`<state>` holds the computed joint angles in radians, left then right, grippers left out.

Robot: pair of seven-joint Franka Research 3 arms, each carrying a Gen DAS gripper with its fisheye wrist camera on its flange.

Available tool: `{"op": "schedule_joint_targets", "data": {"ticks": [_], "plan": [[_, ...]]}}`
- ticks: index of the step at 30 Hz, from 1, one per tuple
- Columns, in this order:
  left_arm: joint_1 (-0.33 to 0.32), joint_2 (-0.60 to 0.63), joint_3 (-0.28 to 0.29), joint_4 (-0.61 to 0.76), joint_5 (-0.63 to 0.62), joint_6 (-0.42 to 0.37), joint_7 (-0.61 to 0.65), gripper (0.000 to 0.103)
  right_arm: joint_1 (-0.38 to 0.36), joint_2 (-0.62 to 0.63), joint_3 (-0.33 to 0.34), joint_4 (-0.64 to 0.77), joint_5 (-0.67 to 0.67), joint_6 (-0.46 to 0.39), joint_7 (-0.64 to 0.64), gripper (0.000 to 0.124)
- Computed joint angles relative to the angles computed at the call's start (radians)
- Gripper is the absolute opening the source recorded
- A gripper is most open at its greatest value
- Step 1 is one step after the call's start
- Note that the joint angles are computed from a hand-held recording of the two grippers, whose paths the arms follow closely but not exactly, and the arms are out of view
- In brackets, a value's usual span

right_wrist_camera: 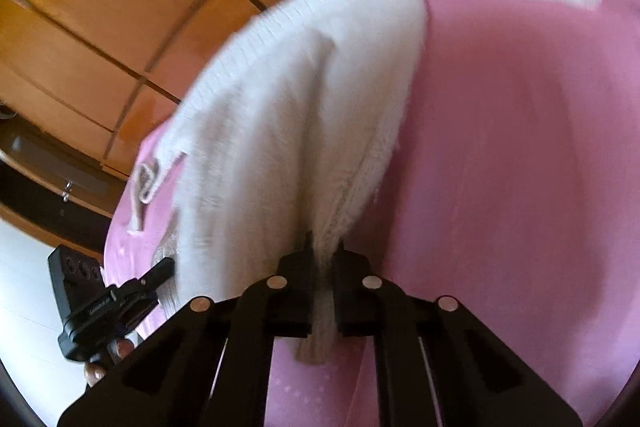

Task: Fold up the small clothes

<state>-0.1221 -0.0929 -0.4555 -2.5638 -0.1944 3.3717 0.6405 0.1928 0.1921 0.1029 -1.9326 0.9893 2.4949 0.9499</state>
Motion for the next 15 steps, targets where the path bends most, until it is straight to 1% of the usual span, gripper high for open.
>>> {"op": "schedule_joint_targets", "data": {"ticks": [1,2,3,5,6,7,8,10,12,14,15], "plan": [[0.031,-0.039,-0.033,-0.016,-0.035,-0.012,0.034,0.008,-0.006,-0.023,0.002,-0.008,0.017,0.001,-0.032,0.006],[0.041,-0.076,-0.031,-0.034,-0.013,-0.017,0.02,0.008,-0.009,-0.052,-0.001,-0.023,0.029,0.005,-0.057,0.006],[0.017,-0.133,0.006,-0.064,0.013,-0.024,0.008,0.008,-0.011,-0.091,-0.007,-0.04,0.039,0.011,-0.086,0.005],[0.031,-0.225,0.01,-0.103,0.037,-0.06,-0.002,0.007,-0.009,-0.147,-0.022,-0.065,0.06,0.016,-0.128,0.005],[0.018,-0.278,0.033,-0.126,0.049,-0.076,-0.008,0.007,-0.01,-0.185,-0.033,-0.082,0.071,0.014,-0.15,0.005],[-0.012,-0.315,0.08,-0.142,0.063,-0.09,-0.008,0.007,-0.009,-0.216,-0.045,-0.099,0.082,0.013,-0.17,0.005],[-0.024,-0.378,0.099,-0.165,0.07,-0.125,-0.018,0.007,-0.008,-0.247,-0.058,-0.115,0.085,0.01,-0.182,0.005],[-0.039,-0.463,0.119,-0.197,0.089,-0.17,-0.038,0.007,-0.004,-0.318,-0.082,-0.164,0.085,0.006,-0.213,0.005],[-0.074,-0.571,0.145,-0.241,0.105,-0.25,-0.057,0.007,0.004,-0.374,-0.096,-0.213,0.051,0.028,-0.21,0.005],[-0.105,-0.614,0.153,-0.263,0.119,-0.297,-0.085,0.007,0.005,-0.405,-0.113,-0.254,0.014,0.032,-0.189,0.005],[-0.108,-0.622,0.139,-0.272,0.13,-0.33,-0.105,0.007,-0.002,-0.416,-0.125,-0.282,-0.014,0.016,-0.162,0.005]]}}
